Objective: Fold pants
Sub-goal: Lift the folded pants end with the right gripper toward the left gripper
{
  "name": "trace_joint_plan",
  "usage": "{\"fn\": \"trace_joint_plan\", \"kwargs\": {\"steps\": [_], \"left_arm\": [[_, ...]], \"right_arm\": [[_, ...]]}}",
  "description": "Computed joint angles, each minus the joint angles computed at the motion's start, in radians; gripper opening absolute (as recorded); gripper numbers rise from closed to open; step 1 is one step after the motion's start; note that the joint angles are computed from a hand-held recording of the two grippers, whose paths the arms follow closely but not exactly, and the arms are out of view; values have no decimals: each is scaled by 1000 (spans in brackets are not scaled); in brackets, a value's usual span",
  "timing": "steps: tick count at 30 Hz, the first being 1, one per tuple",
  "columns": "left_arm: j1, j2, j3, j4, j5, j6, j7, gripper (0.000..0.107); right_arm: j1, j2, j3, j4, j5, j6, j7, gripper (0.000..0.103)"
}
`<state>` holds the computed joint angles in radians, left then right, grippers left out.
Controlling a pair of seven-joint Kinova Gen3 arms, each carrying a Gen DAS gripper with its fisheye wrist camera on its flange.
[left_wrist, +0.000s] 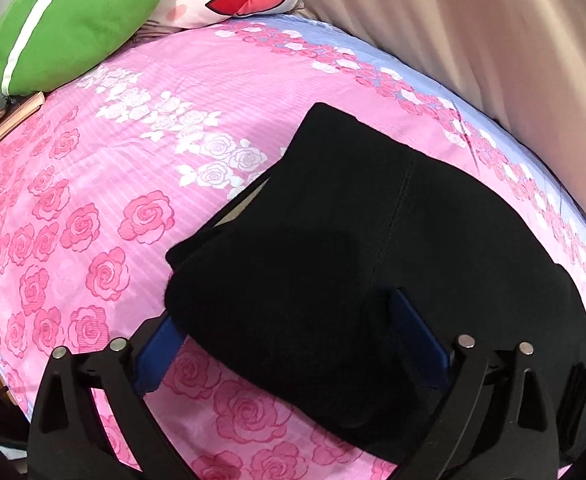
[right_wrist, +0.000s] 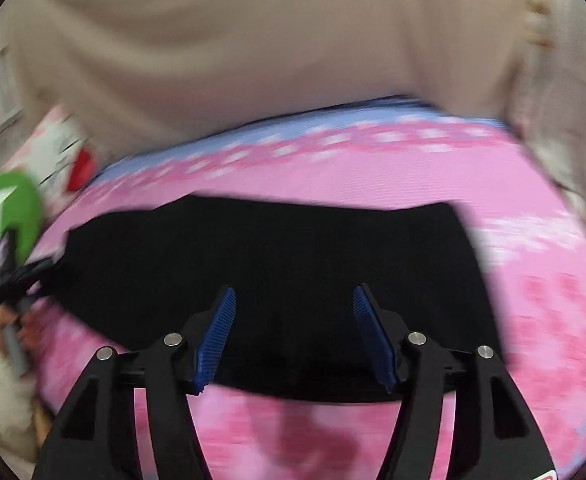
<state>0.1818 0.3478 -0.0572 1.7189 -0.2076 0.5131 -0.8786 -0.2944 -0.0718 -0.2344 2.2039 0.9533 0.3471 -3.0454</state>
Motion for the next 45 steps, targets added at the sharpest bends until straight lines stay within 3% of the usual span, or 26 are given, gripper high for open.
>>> {"fn": "trace_joint_plan", "kwargs": {"steps": [2, 4, 5, 6, 7, 8, 10, 13, 15, 17, 19, 20, 21, 23, 24, 26, 29, 31, 33, 34, 37, 40, 44, 45], "left_arm": [[18, 11, -14, -9, -19, 3, 19, 98], [27, 16, -19, -14, -34, 9, 29, 98], [21, 15, -13, -14, -31, 8, 23, 98], [12, 13, -7, -12, -25, 6, 13, 98], [-1, 12, 3, -9, -14, -1, -2, 98], [-10, 11, 10, -8, -4, -7, -16, 97], [-7, 8, 4, -7, -3, -10, -18, 93], [-29, 0, 17, 4, 28, -28, -39, 92], [-27, -1, 14, 7, 31, -32, -44, 92], [-15, -2, 4, 10, 22, -35, -39, 91], [12, -8, -21, 16, -2, -34, -13, 81], [12, -19, -21, 29, -9, -49, -13, 67], [-5, -32, -6, 42, -2, -69, -30, 51], [-47, -48, 38, 43, 32, -77, -98, 33], [-52, -51, 44, 40, 52, -80, -127, 29], [-28, -59, 37, 22, 77, -75, -179, 20], [-74, -122, 139, 30, 182, -109, -296, 17], [-89, -171, 224, 37, 240, -140, -377, 17], [-45, -184, 256, 22, 239, -140, -424, 19], [1, -166, 267, -4, 222, -115, -440, 25], [87, -56, 314, -96, 241, 7, -537, 63], [200, -9, 244, -116, 203, 79, -510, 65], [214, -110, 184, -5, 150, 9, -459, 88], [232, -143, 147, 22, 117, -9, -419, 89]], "right_arm": [[-82, 93, 30, -52, -21, -36, 81, 60], [-175, 185, 86, -110, 7, -7, 121, 59], [-203, 231, 99, -144, 9, 31, 116, 48], [-214, 259, 102, -161, 23, 64, 95, 27], [-206, 277, 97, -178, 23, 80, 88, 24], [-179, 277, 80, -192, 7, 80, 82, 12], [-101, 274, 27, -209, -26, 61, 87, 12], [-69, 264, -42, -251, 13, 101, 68, 12], [10, 295, -128, -283, -4, 73, 110, 12], [45, 371, -182, -315, 12, 82, 125, 17], [45, 388, -209, -309, 85, 92, 74, 29], [42, 372, -209, -292, 111, 73, 34, 42], [35, 350, -190, -269, 135, 38, -7, 52], [-25, 276, -108, -217, 179, 15, -88, 63], [-69, 251, -63, -199, 200, 28, -129, 70], [-145, 187, 22, -147, 224, 75, -210, 72], [-157, 135, 65, -87, 264, 103, -331, 72], [-129, 105, 70, -53, 298, 80, -412, 73], [-94, 76, 75, -13, 349, 36, -492, 73], [-81, 78, 68, -5, 375, 36, -524, 73], [-25, 96, 44, 2, 371, 14, -527, 74], [55, 93, 25, 26, 358, -73, -507, 75], [95, 84, -3, 43, 434, -131, -550, 75], [108, 82, -14, 39, 443, -150, -546, 75]]}}
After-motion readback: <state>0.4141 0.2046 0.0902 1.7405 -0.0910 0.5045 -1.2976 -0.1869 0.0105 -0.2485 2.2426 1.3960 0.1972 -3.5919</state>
